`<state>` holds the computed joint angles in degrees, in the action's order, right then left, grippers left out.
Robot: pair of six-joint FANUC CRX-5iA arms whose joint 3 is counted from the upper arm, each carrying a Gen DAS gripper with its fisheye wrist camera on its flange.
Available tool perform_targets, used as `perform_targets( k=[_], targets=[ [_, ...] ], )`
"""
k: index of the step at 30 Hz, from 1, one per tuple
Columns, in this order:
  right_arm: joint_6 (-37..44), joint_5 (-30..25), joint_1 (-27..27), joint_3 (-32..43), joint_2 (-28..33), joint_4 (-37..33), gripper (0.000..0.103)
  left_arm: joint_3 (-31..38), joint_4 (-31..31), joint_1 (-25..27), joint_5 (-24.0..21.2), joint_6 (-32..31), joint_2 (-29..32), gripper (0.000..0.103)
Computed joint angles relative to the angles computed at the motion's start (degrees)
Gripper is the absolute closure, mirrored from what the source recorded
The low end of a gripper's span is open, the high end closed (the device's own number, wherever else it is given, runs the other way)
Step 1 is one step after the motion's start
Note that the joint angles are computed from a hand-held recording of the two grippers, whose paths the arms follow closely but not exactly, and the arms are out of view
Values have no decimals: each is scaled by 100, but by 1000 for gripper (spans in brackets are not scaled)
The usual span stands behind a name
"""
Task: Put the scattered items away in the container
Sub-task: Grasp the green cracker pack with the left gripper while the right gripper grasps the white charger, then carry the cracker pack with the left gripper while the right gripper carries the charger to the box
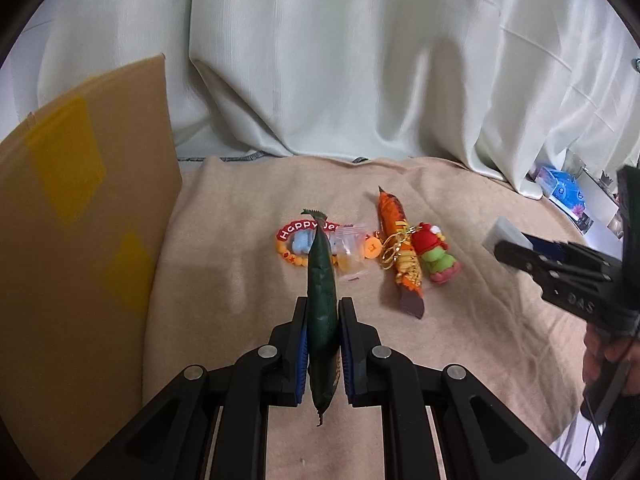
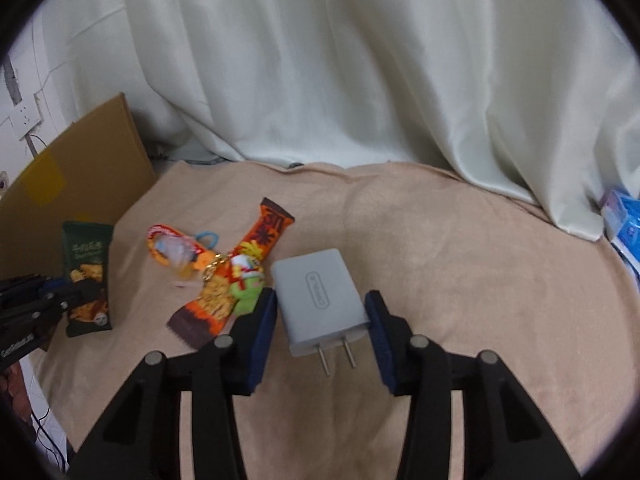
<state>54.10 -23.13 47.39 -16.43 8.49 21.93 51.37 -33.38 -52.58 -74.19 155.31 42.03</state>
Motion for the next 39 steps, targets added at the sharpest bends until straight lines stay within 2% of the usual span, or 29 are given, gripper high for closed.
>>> perform_targets(
  k=[13,28,35,37,39],
  targets=[
    [-1462,215,267,-1154,-910,1230,54,-119,-399,-443,-277,325,-276,89],
    [-1916,26,505,-1257,-1089,1732,55,-362,-460,-446,-265,273,-493,89],
    [-2387,58,553,-1127,-1192,2484,55,221,-1051,-569,-610,-314,-621,89],
    [-2470,80,582,-974,-1189,2704,55,385,-1322,-613,-775,-489,-688,89],
    [-2480,154,619,-776,-1161,2859,55,623,-1697,-672,-1143,-801,-710,89]
  ],
)
